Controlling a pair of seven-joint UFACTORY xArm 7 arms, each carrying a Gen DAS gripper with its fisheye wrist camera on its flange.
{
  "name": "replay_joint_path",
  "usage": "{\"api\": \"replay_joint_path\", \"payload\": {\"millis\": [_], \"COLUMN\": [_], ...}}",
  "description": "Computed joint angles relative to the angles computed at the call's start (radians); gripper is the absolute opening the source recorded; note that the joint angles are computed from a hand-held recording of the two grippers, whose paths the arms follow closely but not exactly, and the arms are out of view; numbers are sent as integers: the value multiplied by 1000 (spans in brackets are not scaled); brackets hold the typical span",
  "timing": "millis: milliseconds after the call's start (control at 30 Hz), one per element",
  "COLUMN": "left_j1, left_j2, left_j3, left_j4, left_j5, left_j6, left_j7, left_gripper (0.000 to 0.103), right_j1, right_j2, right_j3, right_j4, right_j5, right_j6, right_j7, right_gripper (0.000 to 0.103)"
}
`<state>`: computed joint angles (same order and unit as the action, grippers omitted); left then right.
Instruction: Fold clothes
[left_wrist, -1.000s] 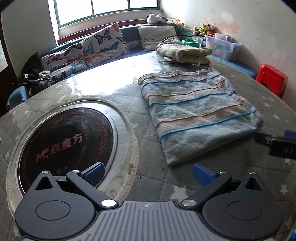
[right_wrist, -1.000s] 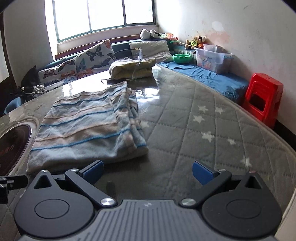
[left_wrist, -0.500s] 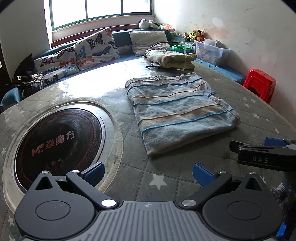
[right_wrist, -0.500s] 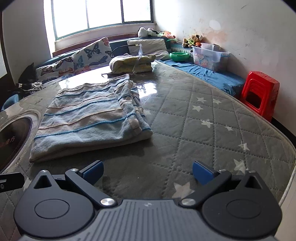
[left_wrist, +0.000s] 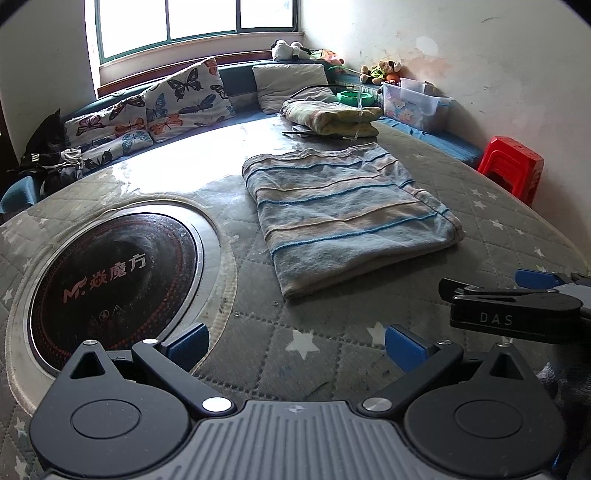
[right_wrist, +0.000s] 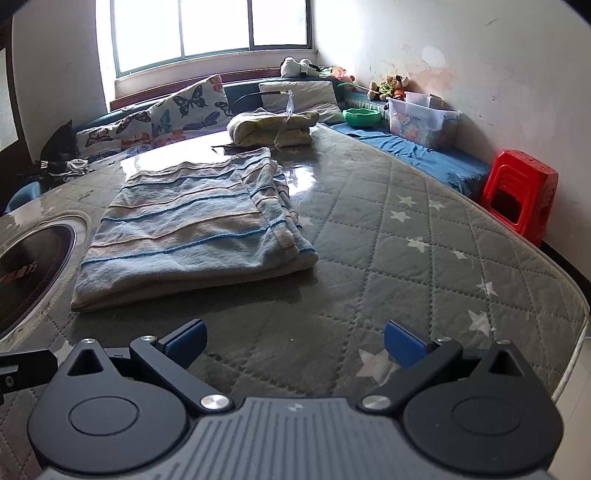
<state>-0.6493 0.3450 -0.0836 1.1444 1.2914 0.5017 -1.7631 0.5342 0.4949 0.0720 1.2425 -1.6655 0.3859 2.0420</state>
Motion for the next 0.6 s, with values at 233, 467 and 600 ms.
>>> {"api": "replay_joint_path", "payload": {"millis": [233,467,600], "left_j1": [-7,-5,-3], "left_j2": [-20,-24,-21], "left_j3": [-10,-17,-21], "left_j4": [-10,-12,-9], "left_j5": [20,28,26], "left_j6": [15,27,27], "left_j7": [-15,-23,-18], "left_gripper": [103,103,103], "right_j1": [6,7,5], "right_j2": [-19,-29,-30], "right_j3": [7,16,19], "right_j4": [-14,-19,-19], "right_j5": [-15,-21,-22], "right_j6": [12,26,26], "right_j7": [10,12,15], "right_gripper": [103,103,103]}}
